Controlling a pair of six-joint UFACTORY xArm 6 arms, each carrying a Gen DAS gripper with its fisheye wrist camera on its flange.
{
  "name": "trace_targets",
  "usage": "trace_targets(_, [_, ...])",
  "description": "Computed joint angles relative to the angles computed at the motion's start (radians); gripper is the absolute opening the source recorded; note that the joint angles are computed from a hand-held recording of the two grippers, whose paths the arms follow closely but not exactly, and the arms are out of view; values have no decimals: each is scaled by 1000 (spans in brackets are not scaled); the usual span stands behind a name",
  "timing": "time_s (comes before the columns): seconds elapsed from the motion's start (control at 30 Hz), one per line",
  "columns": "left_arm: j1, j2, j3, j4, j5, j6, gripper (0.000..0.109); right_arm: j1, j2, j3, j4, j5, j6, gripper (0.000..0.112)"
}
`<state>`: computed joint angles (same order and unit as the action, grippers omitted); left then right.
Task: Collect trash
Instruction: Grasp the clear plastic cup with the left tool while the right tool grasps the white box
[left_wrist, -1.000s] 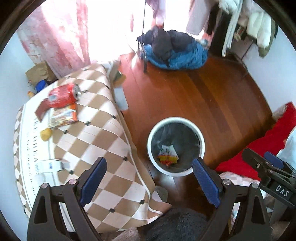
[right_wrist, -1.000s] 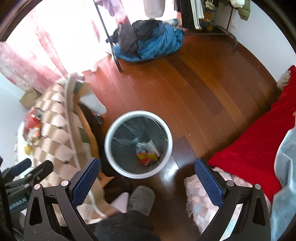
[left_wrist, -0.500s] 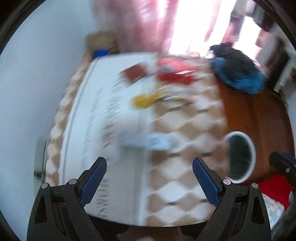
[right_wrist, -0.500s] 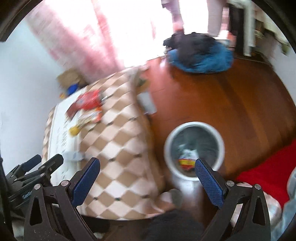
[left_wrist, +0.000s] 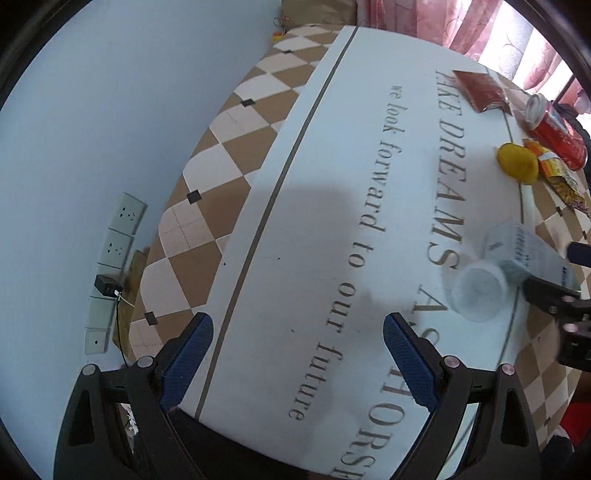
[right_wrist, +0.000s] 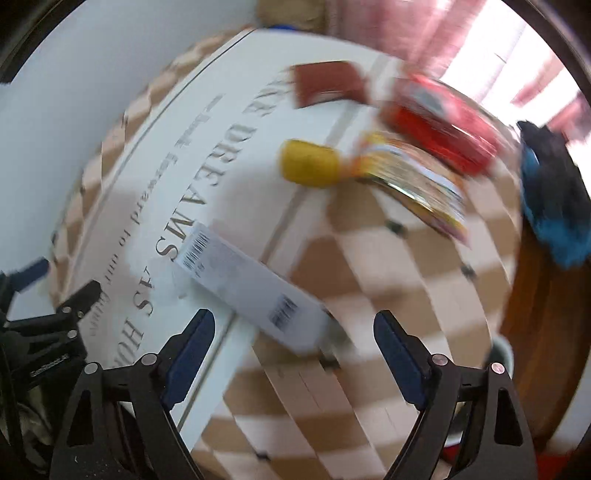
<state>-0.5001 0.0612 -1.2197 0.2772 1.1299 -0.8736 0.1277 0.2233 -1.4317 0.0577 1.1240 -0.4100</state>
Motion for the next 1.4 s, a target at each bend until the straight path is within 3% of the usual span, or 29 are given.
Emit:
trace_targets(0.07, [6,-1,9,-10,-20,16,94,34,40,-25,-31,7,-5,84])
trace_targets(0.13, [12,-5,16,-27,-51,44,94,47,68,-40,-46,14,4,69])
trace_targets(0.17, [14,-6,18,-41,-70,64,94,44,74,-41,-40,17,8,62])
trace_targets(0.3, [-2,3,9,-109,-149,157,94,-12,52,-21,0,22,79,52])
trace_targets(0.47, [-29,46,-18,-219,-237,289,94,-155,-12,49,28,-5,257,49])
trace_targets(0.67, [-67,158,-138,-239,-217,366,93,-263,-54,99,159,21,235,48])
trace_targets(0.7, [-69,172,-151,-241,-214,375,92,-266,-61,107,151,23,222,49])
trace_targets(0.83, [-76,216,-202,-230,-171,386,54,-255,-83,140,125,4,201,49])
trace_targets(0.87, [-79,220,-206,-217,-167,380,53,-249,-97,164,120,-9,204,49])
trace_targets(0.9, [-84,218,-204,-200,-172,372,41,-241,-96,168,114,-19,209,49])
trace_targets(0.93, [-87,219,-208,-182,-164,363,38,-234,-95,172,107,-29,214,49])
trace_targets(1.03, [-89,218,-213,-175,-158,354,38,-195,-83,172,73,-64,244,49])
trace_targets(1.1, [-100,206,-211,-123,-144,317,38,-176,-87,189,49,-101,254,41])
trace_targets(1.4, [-142,121,-194,31,-84,137,38,-161,-197,286,64,-183,264,40])
